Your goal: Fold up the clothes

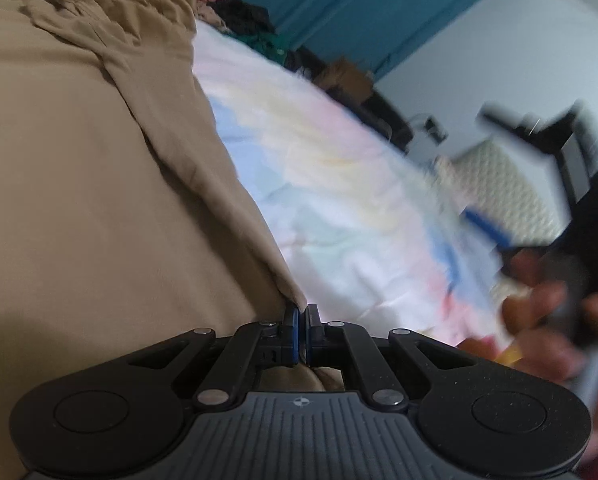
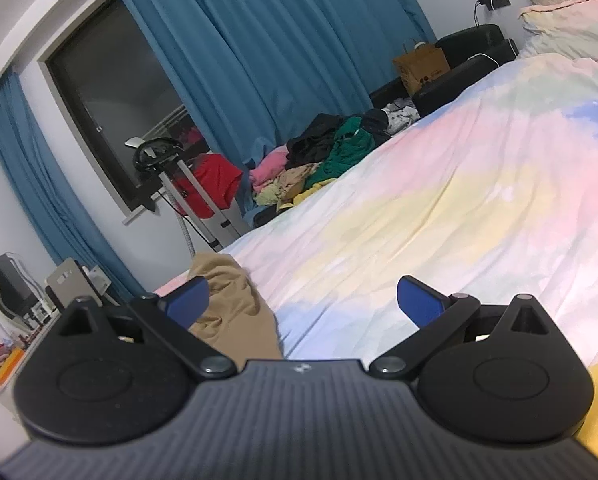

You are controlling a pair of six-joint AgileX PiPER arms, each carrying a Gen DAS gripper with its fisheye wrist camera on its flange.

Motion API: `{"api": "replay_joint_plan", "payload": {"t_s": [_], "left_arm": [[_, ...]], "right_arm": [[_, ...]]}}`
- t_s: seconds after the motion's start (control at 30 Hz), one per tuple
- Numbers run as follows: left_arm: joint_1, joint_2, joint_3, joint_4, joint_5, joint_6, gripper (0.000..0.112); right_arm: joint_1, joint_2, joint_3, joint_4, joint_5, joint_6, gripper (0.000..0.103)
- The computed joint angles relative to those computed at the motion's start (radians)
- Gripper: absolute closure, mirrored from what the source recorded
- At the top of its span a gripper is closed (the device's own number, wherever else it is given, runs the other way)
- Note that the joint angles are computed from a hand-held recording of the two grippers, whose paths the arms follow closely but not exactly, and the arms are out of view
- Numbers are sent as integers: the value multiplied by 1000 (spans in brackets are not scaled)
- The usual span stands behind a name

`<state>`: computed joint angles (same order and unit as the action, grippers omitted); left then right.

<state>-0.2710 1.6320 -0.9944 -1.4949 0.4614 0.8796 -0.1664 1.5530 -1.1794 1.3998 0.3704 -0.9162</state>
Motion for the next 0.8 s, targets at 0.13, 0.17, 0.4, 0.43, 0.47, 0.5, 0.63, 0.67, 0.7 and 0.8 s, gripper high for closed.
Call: {"api": "replay_joint_plan", "payload": {"t_s": [0.13,0.17,0.4,0.43,0.47,0.5,0.63,0.67,0.7,0.8], "left_arm": [[156,-94,51,16,174,-89,110],[194,-111,59,22,208,-109,110],[404,-205,78,221,290,-292,109],[411,-197,74,249,288,-318,109],[419,-184,70,276,293,-340,109],[427,-171,66,302,297,-361,109],[364,-136,21,524,224,-537,107],[352,-128,7,571,220,-572,102],[347,-126,-3,599,220,-592,100],[365,-128,-23,603,230,-600,65]], "right_arm": [[8,9,-14,-72,0,60,1],[12,11,-17,-90,2,72,1],[37,38,-54,-238,42,177,1],[45,39,-58,-263,46,194,1],[53,40,-62,-289,48,211,1],[63,40,-65,-317,49,231,1],[96,35,-64,-384,56,266,1],[101,32,-63,-393,62,271,1],[107,29,-62,-401,68,276,1],[131,19,-50,-419,84,296,1]]}}
